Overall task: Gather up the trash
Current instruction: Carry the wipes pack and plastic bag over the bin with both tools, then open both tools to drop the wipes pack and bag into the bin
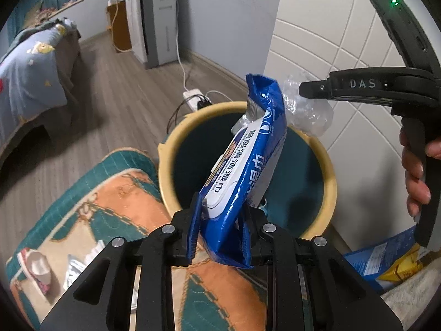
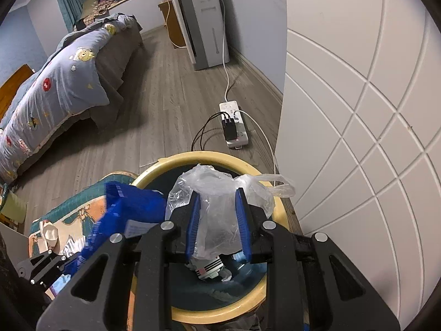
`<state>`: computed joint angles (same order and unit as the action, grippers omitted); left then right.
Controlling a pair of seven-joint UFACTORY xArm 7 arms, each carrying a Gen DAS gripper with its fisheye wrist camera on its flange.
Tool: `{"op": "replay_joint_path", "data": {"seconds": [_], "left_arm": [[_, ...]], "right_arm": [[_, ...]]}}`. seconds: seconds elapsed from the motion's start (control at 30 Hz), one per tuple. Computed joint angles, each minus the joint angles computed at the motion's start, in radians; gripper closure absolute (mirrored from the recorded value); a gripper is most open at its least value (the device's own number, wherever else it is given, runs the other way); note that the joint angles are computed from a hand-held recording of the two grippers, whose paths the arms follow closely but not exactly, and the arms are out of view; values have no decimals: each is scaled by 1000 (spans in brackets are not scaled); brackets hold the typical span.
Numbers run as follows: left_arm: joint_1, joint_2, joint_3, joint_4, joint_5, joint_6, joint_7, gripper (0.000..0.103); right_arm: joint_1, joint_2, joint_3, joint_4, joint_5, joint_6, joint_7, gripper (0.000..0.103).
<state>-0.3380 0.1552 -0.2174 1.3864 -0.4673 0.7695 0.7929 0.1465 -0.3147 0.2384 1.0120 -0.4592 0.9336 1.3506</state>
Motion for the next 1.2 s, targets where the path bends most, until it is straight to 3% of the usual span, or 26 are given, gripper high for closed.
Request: {"op": "replay_joint_path", "data": {"seconds": [0.33, 0.5, 0.67, 0.8, 0.83, 0.9, 0.93, 1.2], "left_arm": [[-3, 4, -1, -9, 9, -15, -12, 75], [-3, -4, -1, -21, 11, -41, -14, 46], [4, -18, 2, -30, -7, -66, -11, 27], [9, -29, 8, -37, -16, -100, -21, 10], [9, -35, 10, -44, -15, -119, -27, 10], [13, -42, 14, -46, -10, -131, -36, 8], [15, -47, 17, -47, -8, -134, -39, 8], [67, -116, 62, -60, -65, -132, -20, 6]], "right_arm": [[2, 5, -3, -4, -9, -17, -5, 76], [0, 4, 2, -4, -14, -3, 3, 63], [1, 4, 5, 2, -21, 2, 17, 51], [4, 13, 11, 23, -34, 16, 19, 33], [5, 17, 15, 33, -41, 24, 20, 29], [8, 27, 21, 53, -59, 38, 27, 10], [10, 30, 26, 61, -73, 45, 34, 5], [50, 92, 33, 148, -110, 77, 54, 6]]}}
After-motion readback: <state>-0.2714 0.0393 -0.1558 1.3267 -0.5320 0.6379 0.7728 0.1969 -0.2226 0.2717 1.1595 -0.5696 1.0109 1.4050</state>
